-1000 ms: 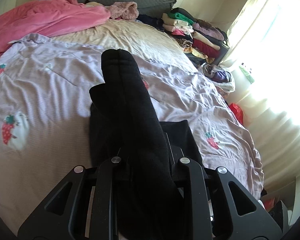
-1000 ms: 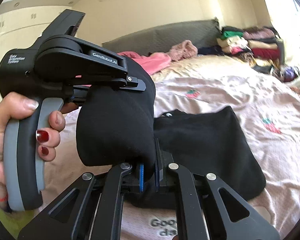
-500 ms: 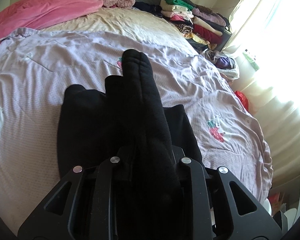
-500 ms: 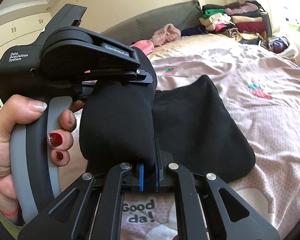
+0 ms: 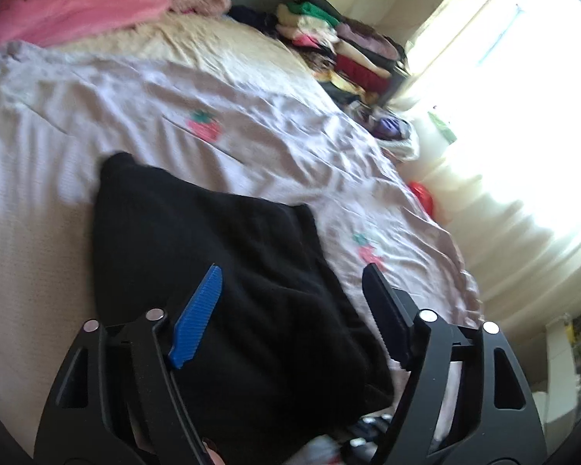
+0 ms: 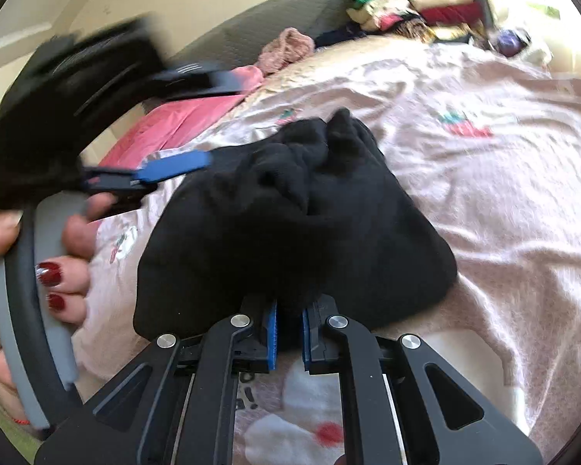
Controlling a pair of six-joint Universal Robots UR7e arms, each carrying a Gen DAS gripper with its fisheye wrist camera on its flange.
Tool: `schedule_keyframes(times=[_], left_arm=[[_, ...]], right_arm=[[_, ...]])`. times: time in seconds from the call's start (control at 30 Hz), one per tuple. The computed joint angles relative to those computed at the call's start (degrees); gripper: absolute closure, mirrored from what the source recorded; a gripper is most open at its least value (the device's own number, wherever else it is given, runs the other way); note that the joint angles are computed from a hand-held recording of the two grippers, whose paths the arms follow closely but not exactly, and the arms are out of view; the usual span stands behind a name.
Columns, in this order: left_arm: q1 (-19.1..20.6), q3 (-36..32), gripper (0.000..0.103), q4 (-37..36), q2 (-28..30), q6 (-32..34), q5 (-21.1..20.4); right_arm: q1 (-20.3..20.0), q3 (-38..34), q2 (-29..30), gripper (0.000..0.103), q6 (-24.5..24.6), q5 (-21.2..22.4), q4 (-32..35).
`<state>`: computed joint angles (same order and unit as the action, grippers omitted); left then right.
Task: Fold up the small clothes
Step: 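Lay the folded side down and open both grippers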
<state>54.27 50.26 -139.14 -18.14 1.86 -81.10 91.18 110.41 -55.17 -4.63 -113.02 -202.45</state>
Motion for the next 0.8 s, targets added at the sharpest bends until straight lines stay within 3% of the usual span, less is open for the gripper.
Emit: schedule_keyframes(times=[0.1,0.2,0.27,0.33,0.37,0.43,0.53,0.8], left_arm=[[0.5,2.7,0.039,-2.3,-1.9,-0.2,3.1],[0.4,6.1,0.039,-6.1,-3.3,2.9,11.2],[0.5,7.2,0.039,-6.4,-3.6,3.5,14.3],[1.1,7.3,0.039,-4.9,-3.6,3.3,14.8],[1.3,7.6,0.039,-4.4,-3.6,3.3,14.8],[1.6,8.9,0.040,-5.0,-4.1,3.7,14.4],[1.4,10.8,0.040,-6.8,-4.7,5.2,14.3],[1.2,11.8,0.040,-7.7,-4.9,6.4,13.8]], right_arm=[[-1.0,1.1,-1.2,0.095,2.4,2.7,0.7],[-1.2,1.7,-1.9,0.093,2.5,4.3,0.7],[-1.1,1.7,-2.3,0.086,2.6,4.5,1.0],[-0.9,1.9,-2.7,0.073,2.5,4.8,0.4],[-0.9,2.4,-3.3,0.071,2.3,5.3,-0.4],[-0.9,2.7,-3.7,0.051,2.0,5.9,-1.4],[-1.2,2.3,-4.9,0.038,1.7,7.3,-0.5],[-3.7,-4.3,-6.2,0.028,6.2,13.4,14.3]])
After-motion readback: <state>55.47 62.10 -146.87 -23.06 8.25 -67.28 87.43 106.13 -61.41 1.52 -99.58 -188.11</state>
